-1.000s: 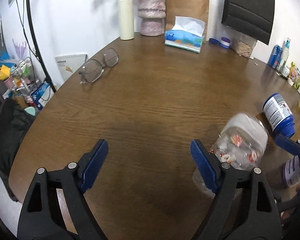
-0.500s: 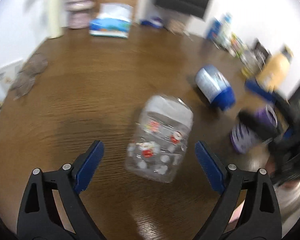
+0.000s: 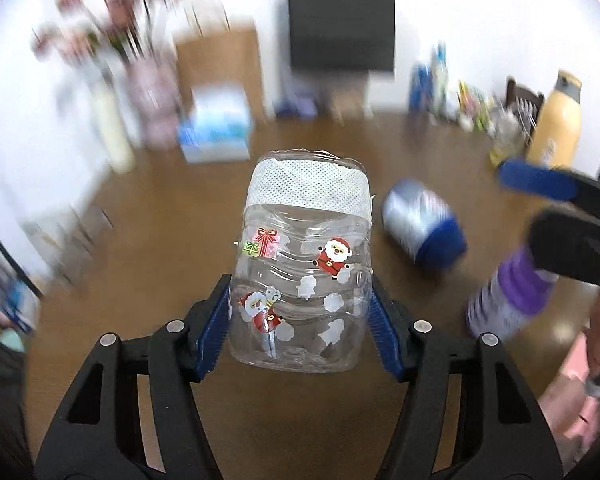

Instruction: Flip cup upright

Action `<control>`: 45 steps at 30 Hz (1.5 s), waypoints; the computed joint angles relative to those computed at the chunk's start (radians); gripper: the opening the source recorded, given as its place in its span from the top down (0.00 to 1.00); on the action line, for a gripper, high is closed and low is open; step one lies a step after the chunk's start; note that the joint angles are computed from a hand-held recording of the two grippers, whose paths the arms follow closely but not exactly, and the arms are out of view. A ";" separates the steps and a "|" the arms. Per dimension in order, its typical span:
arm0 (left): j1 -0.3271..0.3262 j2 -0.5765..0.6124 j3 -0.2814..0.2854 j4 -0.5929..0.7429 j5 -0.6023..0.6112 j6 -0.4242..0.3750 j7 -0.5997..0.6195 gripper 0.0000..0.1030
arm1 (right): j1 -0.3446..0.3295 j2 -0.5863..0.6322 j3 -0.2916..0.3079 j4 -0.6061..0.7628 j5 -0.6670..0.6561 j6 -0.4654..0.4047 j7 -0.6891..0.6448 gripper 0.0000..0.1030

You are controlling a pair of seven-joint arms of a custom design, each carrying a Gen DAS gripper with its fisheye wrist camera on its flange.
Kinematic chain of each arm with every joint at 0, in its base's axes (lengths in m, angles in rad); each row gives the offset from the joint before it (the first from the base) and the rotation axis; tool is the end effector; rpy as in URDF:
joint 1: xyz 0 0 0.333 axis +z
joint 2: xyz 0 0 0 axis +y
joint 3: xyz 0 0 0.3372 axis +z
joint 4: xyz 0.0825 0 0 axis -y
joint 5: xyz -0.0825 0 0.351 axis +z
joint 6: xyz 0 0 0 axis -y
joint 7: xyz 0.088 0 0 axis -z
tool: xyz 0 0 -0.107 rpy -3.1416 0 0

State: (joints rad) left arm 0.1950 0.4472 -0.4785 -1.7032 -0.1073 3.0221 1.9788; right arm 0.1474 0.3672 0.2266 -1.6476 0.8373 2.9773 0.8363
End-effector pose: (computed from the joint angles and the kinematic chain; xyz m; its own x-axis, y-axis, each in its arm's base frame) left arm 0.6803 -0.1244 0.5022 -0.4203 -0.9068 -0.0336 -0.5273 0.2742 -0.8042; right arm 0.6576 0.1746 0.5332 0.3924 -0.8921 -0.2240 -0.5505 -0.0327 -0.8342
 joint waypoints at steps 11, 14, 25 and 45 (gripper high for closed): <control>0.384 0.078 -0.480 -0.164 0.112 0.378 -0.026 0.42 | -0.095 0.149 0.012 0.365 0.140 -0.505 0.034 0.16; 0.412 0.108 -0.520 -0.173 0.176 0.433 -0.056 0.42 | -0.116 0.195 0.021 0.440 0.183 -0.592 0.045 0.16; 0.464 0.158 -0.579 -0.135 0.365 0.335 -0.186 0.02 | -0.046 0.193 -0.035 0.464 0.090 -0.577 0.032 0.37; 0.291 0.222 -0.446 0.039 0.306 0.103 -0.102 0.42 | -0.031 0.120 0.034 0.209 0.111 -0.239 -0.416 0.33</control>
